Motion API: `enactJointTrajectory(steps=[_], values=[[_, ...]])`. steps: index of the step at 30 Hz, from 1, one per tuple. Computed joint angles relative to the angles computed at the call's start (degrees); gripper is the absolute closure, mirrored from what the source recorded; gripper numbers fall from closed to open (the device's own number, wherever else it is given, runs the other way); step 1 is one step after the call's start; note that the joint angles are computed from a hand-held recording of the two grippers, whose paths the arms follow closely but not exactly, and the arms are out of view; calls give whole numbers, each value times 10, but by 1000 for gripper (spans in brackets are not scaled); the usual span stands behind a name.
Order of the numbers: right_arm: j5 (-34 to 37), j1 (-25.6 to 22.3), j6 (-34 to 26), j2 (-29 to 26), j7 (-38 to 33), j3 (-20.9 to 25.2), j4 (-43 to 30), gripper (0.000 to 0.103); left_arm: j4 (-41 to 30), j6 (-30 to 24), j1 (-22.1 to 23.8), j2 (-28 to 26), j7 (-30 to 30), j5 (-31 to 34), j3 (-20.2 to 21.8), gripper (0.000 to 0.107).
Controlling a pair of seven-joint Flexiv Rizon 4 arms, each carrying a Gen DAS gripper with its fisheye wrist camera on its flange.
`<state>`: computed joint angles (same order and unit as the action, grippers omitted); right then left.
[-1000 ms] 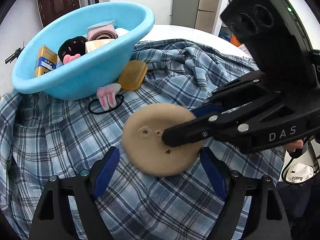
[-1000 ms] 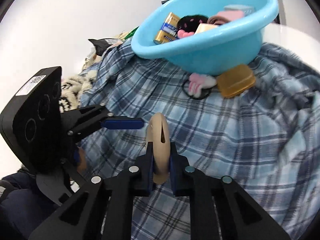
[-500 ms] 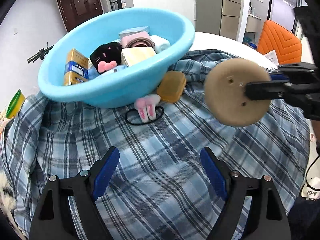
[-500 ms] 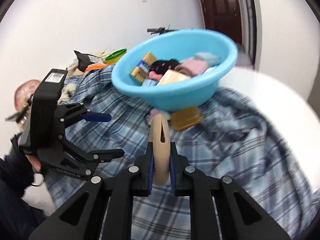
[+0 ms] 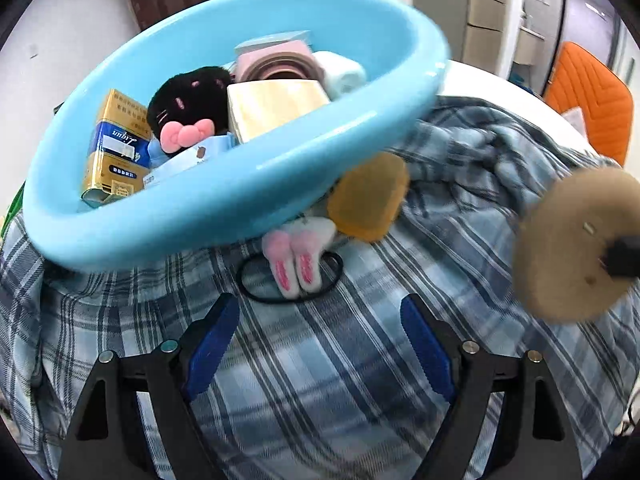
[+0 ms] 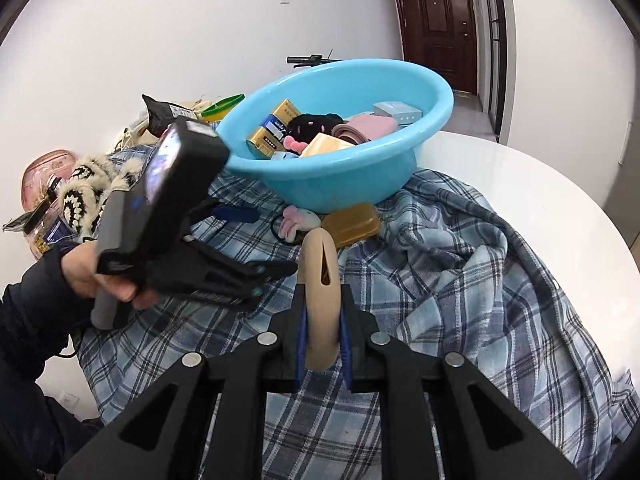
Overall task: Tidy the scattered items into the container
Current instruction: 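Pass the beige coaster from the left gripper into the right gripper, then grasp the pink-and-white bunny hair clip with the left gripper while the right holds the coaster, then carry the bunny clip and coaster up over the blue basin with both grippers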
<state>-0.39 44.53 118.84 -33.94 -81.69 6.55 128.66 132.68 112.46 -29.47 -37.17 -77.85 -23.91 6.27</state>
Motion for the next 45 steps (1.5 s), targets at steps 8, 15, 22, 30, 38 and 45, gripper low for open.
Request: enactJointTrajectory(steps=[8, 15, 22, 30, 38, 45], values=[[-11, -13, 5, -5, 4, 12, 4, 90, -34, 2, -41, -35, 7, -63, 33, 22], [-6, -8, 1, -4, 1, 6, 6, 90, -41, -18, 81, -23, -49, 38, -47, 70], [-19, -24, 7, -8, 8, 16, 8, 90, 21, 9, 103, 27, -61, 85, -70, 82], [-29, -26, 14, -6, 8, 22, 14, 90, 100, 45, 90, 90, -84, 107, -62, 82], [-19, -12, 22, 2, -2, 22, 19, 90, 167, 72, 98, 127, -95, 112, -54, 82], [6, 19, 21, 8, -14, 3, 17, 90, 190, 107, 81, 128, -108, 72, -48, 82]])
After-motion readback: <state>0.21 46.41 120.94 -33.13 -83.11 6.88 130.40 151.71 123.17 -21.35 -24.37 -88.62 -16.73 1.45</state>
